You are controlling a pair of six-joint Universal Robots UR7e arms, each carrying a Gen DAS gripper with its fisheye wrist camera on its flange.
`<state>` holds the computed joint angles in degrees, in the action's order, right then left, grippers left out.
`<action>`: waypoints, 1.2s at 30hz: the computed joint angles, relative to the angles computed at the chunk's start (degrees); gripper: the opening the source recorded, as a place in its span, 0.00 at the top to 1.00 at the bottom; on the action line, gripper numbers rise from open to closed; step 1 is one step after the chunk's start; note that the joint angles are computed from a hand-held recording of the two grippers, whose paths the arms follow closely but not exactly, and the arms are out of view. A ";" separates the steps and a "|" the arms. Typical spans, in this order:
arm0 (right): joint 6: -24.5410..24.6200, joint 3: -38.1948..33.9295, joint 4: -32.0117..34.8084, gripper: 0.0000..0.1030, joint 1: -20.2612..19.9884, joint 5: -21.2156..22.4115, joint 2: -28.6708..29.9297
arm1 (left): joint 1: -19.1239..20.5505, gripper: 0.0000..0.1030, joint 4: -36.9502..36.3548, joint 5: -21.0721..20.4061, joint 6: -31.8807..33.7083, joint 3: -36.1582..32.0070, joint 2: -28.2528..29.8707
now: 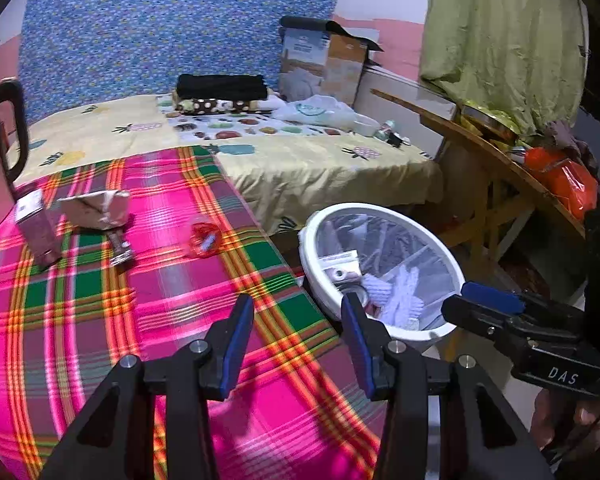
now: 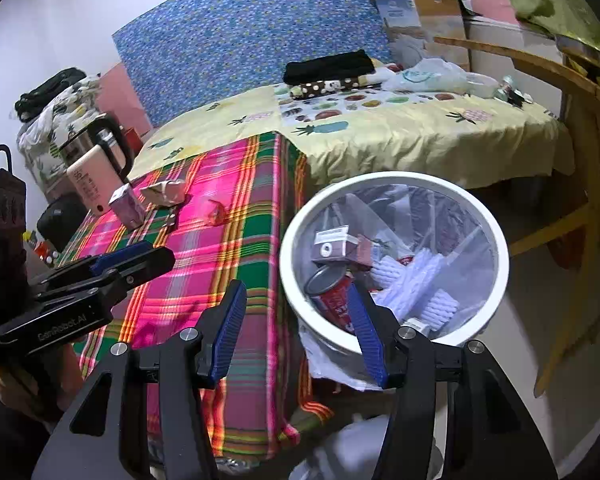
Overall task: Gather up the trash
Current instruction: 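Move both grippers back over the table toward the remaining carton and cup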
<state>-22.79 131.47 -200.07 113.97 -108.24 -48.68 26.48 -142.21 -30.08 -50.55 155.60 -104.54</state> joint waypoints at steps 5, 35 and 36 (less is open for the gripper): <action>-0.41 -0.08 0.11 0.48 1.10 -0.26 0.59 | -2.32 0.54 12.89 1.35 -7.87 0.45 -7.01; 0.03 -3.97 7.54 0.48 4.78 4.49 4.88 | -14.11 0.54 84.84 -0.18 -55.97 -6.67 -30.43; -0.16 -4.45 7.87 0.48 5.12 4.05 5.25 | -13.98 0.54 85.70 -0.16 -56.53 -6.96 -30.53</action>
<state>-22.94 127.02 -192.20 119.09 -104.19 -43.43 12.50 -56.51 -30.23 -107.08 148.64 -135.07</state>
